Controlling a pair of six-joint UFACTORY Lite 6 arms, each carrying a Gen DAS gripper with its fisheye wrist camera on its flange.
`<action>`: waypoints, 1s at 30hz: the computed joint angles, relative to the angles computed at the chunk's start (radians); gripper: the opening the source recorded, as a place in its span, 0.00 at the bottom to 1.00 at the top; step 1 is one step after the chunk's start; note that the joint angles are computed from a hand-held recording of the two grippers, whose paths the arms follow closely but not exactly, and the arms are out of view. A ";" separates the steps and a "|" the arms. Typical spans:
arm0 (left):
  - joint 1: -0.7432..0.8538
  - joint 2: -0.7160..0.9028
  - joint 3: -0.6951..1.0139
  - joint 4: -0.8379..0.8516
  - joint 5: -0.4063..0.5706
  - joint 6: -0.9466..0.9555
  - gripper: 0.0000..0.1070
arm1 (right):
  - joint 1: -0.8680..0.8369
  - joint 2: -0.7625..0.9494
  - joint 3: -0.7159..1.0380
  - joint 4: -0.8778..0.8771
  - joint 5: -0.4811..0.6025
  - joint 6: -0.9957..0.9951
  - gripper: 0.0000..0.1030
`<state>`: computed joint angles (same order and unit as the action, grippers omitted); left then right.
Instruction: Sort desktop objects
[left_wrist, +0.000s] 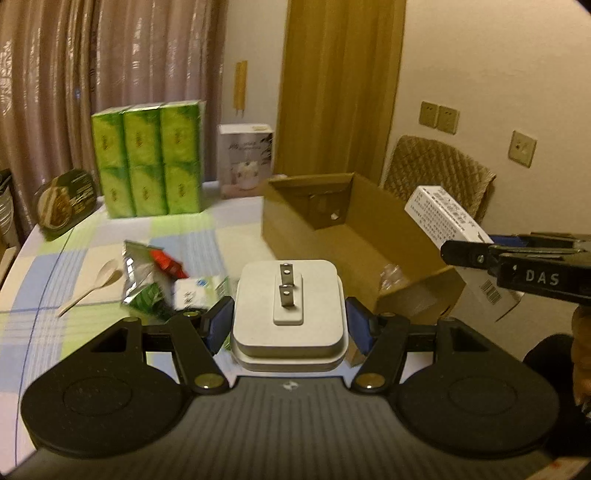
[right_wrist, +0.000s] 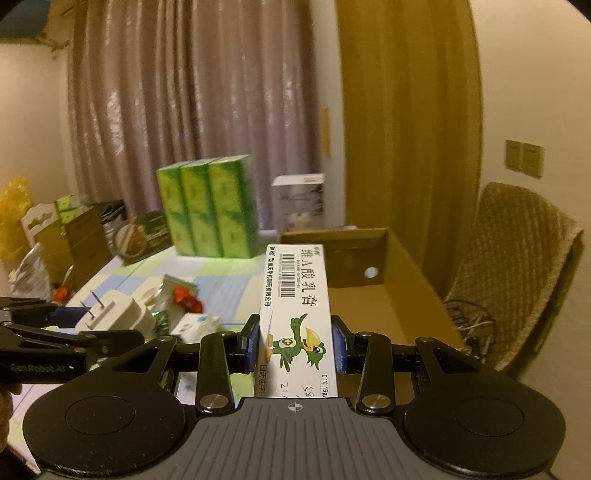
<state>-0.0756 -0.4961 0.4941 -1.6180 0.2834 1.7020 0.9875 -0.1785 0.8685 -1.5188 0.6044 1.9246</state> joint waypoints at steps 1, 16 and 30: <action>-0.022 0.018 0.022 -0.011 -0.009 0.001 0.56 | -0.017 -0.008 -0.001 0.003 -0.006 -0.009 0.34; -0.252 0.441 0.412 -0.289 -0.083 0.180 0.56 | -0.365 0.049 0.038 -0.124 -0.272 -0.005 0.34; -0.307 0.826 0.749 -0.140 -0.095 -0.018 0.56 | -0.572 0.254 0.174 -0.552 -0.447 0.373 0.35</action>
